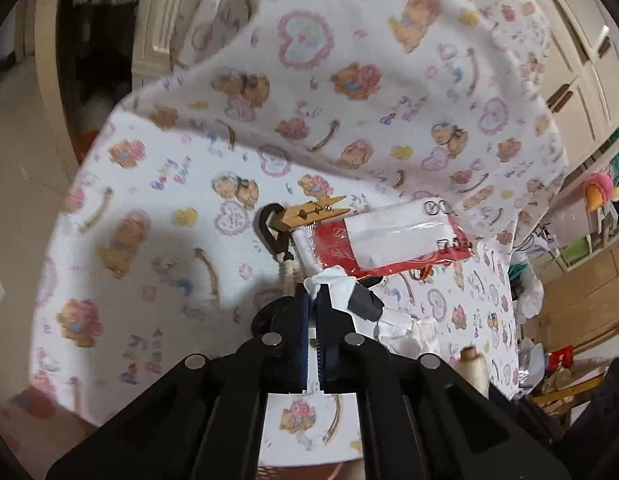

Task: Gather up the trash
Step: 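Lift the twine spool with the right tool while the left tool grasps white tissue, then lower both tools over the wastebasket and open them to drop spool and tissue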

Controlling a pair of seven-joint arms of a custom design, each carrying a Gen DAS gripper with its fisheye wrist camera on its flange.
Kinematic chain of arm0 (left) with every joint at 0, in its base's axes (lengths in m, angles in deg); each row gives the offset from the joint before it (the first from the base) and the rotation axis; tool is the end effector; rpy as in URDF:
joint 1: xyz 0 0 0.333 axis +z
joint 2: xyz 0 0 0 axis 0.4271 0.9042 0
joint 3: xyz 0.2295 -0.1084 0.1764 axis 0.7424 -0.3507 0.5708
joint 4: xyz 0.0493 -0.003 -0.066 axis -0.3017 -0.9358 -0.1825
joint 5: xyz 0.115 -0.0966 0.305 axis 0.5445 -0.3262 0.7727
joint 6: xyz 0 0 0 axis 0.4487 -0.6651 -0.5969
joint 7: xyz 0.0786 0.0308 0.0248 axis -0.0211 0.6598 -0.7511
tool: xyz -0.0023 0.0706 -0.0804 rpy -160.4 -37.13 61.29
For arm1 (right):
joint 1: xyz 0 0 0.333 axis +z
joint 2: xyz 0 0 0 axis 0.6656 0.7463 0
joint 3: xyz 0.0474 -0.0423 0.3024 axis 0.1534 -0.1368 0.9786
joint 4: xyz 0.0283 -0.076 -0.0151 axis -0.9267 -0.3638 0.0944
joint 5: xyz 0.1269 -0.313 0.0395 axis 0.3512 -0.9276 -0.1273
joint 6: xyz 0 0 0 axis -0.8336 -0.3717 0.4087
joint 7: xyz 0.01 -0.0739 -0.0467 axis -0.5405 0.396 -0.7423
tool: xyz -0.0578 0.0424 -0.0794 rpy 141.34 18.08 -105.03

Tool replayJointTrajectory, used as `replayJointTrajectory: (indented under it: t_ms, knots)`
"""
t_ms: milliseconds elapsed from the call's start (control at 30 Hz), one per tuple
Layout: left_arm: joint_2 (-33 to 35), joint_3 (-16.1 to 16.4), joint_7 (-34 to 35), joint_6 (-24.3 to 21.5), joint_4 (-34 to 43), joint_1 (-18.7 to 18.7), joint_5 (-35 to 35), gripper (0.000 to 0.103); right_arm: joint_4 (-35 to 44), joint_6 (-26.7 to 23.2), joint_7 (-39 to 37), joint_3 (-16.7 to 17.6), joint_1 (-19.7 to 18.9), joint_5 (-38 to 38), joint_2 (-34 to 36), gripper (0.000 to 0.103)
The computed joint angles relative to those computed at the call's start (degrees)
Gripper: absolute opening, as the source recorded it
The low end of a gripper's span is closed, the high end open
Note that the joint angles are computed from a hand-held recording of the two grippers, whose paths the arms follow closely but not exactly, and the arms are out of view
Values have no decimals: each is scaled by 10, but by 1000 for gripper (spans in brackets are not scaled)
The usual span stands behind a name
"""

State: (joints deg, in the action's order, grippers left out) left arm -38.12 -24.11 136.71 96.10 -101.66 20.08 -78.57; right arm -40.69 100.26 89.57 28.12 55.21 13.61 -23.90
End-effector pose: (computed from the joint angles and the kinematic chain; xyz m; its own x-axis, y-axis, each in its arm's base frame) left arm 0.6149 -0.1708 0.5703 -0.2487 -0.8724 0.4209 -0.8829 0.0255 -0.4689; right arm 0.4715 0.1253 0.5771 -0.0040 -0.9746 -0.2239 -0.6943 0.1638 -0.7008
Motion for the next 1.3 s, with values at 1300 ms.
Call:
replayJointTrajectory:
  t_ms: [1300]
  knots:
    - [-249,35,120,-28,-309,-10,5,2,-91,-110,192,68,43,-126,-111,21]
